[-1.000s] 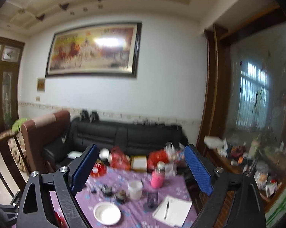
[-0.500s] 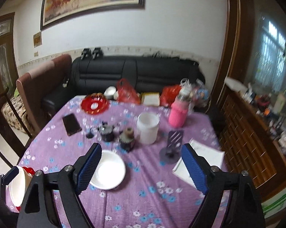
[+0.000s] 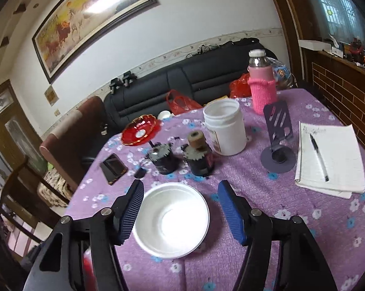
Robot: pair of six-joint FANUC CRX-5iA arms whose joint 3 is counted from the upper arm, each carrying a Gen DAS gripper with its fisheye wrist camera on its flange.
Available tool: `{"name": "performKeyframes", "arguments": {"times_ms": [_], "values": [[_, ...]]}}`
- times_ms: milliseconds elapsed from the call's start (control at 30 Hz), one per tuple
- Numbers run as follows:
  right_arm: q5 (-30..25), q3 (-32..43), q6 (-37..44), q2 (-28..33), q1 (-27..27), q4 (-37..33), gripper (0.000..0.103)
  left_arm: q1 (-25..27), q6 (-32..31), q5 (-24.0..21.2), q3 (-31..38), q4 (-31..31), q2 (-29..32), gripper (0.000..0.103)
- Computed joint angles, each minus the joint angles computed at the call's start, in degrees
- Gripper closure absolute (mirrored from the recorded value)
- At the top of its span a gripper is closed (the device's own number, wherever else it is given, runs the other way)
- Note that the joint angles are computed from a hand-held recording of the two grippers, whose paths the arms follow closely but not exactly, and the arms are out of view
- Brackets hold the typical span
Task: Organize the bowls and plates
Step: 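Move both tools to the small white foam bowl near the white jar, then close the right then left gripper on the small white bowl rim, then carry the small white bowl over the stack with both grippers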
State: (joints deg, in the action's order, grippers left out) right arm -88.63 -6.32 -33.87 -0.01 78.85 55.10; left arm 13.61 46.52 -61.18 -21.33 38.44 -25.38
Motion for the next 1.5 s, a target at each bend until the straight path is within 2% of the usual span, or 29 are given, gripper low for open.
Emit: {"name": "performKeyframes", "arguments": {"times_ms": [233, 367, 567, 700, 733, 800, 833, 900, 1000, 1100, 1167, 1200, 1233, 1300, 1400, 1500], "values": [[7.0, -6.1, -3.9, -2.3, -3.1, -2.3, 0.036, -2.4, 6.7, 0.7, 1.9, -2.0, 5.7, 0.004], [12.0, -10.2, -8.0, -3.5, -4.4, -2.5, 0.036, -3.3, 6.6, 2.0, 1.6, -4.4, 6.7, 0.004], [19.1, -12.6, -7.9, -4.4, -7.0, -4.0, 0.036, -4.1, 6.8, 2.2, 1.6, -5.2, 8.6, 0.004], [19.3, -11.3, -6.0, -3.2, -7.2, -5.4, 0.037, -4.2, 6.9, 1.8, 1.4, -5.0, 9.3, 0.004], [19.8, -11.6, -6.2, -3.2, -7.3, -5.6, 0.039, -4.3, 7.1, 1.7, 1.5, -5.1, 9.4, 0.004], [21.4, -12.2, -6.5, -3.5, -7.8, -6.2, 0.057, -4.2, 7.1, 1.8, 1.3, -4.9, 9.5, 0.004], [21.9, -12.4, -6.8, -3.6, -7.8, -6.2, 0.061, -4.2, 7.1, 1.8, 1.3, -4.9, 9.5, 0.004], [22.9, -12.8, -6.9, -3.7, -8.2, -6.4, 0.083, -3.9, 7.0, 1.6, 1.2, -4.4, 9.7, 0.004], [24.4, -13.1, -6.6, -4.0, -8.4, -6.4, 0.089, -3.5, 6.6, 0.6, 1.2, -3.1, 10.4, 0.005], [27.2, -13.5, -5.5, -4.4, -8.8, -5.8, 0.091, -3.1, 6.5, -0.7, 1.5, -2.2, 11.7, 0.017], [29.1, -13.1, -3.5, -4.3, -9.3, -6.4, 0.091, -2.9, 6.7, -1.9, 2.1, -2.1, 12.9, 0.029], [30.0, -12.9, -2.6, -4.2, -9.6, -6.9, 0.091, -2.9, 6.7, -2.5, 2.4, -2.2, 13.4, 0.041], [30.3, -12.6, -1.9, -3.9, -9.7, -7.4, 0.091, -2.9, 6.0, -3.3, 2.5, -1.6, 13.9, 0.048], [30.8, -12.4, -1.0, -3.6, -9.8, -7.9, 0.091, -3.1, 5.5, -4.4, 2.6, -1.2, 14.5, 0.057], [34.7, -13.5, -1.6, -4.1, -10.7, -7.9, 0.091, -3.8, 4.9, -3.3, 2.2, -2.0, 13.9, 0.059], [34.2, -12.2, 0.3, -3.0, -10.6, -8.6, 0.091, -3.9, 4.5, -3.5, 2.1, -1.8, 13.9, 0.059]]}}
